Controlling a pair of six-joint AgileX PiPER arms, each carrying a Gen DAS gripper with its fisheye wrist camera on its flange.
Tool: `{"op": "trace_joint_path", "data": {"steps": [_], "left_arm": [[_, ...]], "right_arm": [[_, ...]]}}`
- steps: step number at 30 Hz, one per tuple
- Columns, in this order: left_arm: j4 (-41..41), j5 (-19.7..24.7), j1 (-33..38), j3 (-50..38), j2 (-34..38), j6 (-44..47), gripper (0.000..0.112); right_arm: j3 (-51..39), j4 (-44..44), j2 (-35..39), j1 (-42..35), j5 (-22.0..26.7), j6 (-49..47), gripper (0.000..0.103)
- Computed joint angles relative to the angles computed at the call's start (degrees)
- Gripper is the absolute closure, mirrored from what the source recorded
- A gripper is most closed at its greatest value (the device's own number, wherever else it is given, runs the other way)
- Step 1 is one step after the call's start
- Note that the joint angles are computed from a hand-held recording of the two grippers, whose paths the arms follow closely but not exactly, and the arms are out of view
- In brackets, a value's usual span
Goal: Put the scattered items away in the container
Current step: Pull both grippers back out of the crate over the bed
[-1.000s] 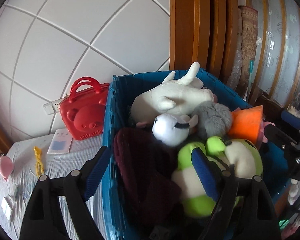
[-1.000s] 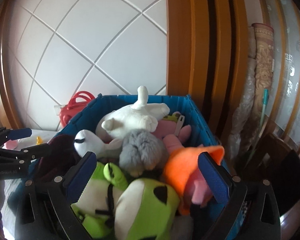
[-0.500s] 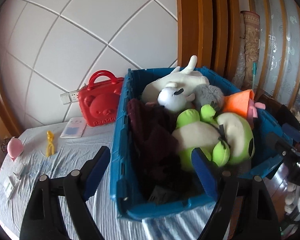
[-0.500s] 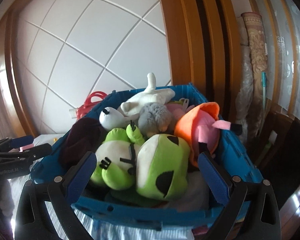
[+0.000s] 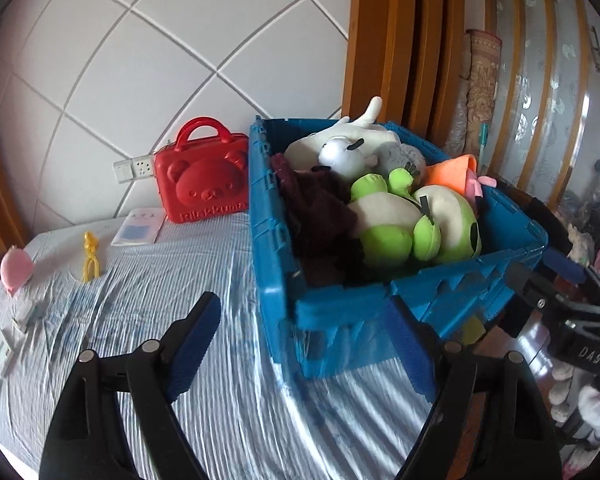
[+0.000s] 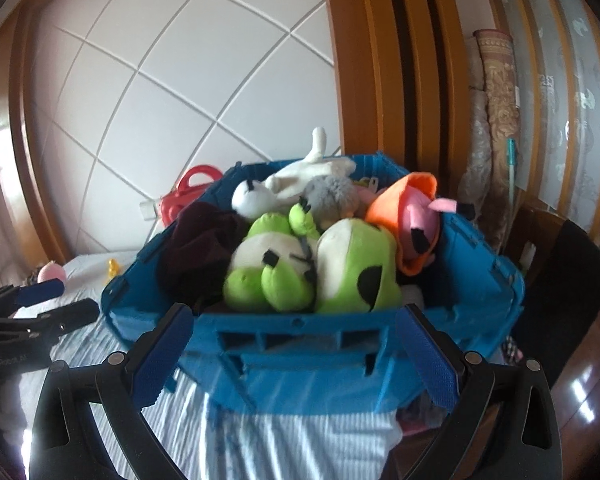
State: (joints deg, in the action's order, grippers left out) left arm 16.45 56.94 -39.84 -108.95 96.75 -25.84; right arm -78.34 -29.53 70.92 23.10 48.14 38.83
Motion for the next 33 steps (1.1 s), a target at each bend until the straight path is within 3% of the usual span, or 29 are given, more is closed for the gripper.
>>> {"op": "trace_joint_path", "data": {"steps": [6,13,18,24,29,33], "left_arm": [[1.86,-5.58,2.32,17.06,-12.74,-2.6,0.029],[-1.19,-6.38,9.1,30.59,-24.44,0.44,0.029],[-6.95,-6.34,17.48,37.01,-31.36,7.49,0.029],[-14.5,-6.33,27.91,41.16,-34.88,16.52,0.029],[-16.44,-6.15,33.13,42.1,-34.49,19.03,0.029],[-15.37,-5.16,35.84,40.18,-32.3,17.35,0.029]], "right_arm": [[1.37,-11.01,-0.32,14.58,7.16,12.78,0.0],[-0.42,-17.54,3.99,28.69,12.24,23.39,0.0],[-4.31,-19.64,9.24,35.88,15.3,26.89,0.0],[-10.41,-20.74,15.77,40.09,18.63,28.49,0.0],[-15.55,-16.93,20.63,38.49,16.75,23.75,0.0],[-20.04,-11.74,24.89,34.77,11.72,17.42,0.0]]}}
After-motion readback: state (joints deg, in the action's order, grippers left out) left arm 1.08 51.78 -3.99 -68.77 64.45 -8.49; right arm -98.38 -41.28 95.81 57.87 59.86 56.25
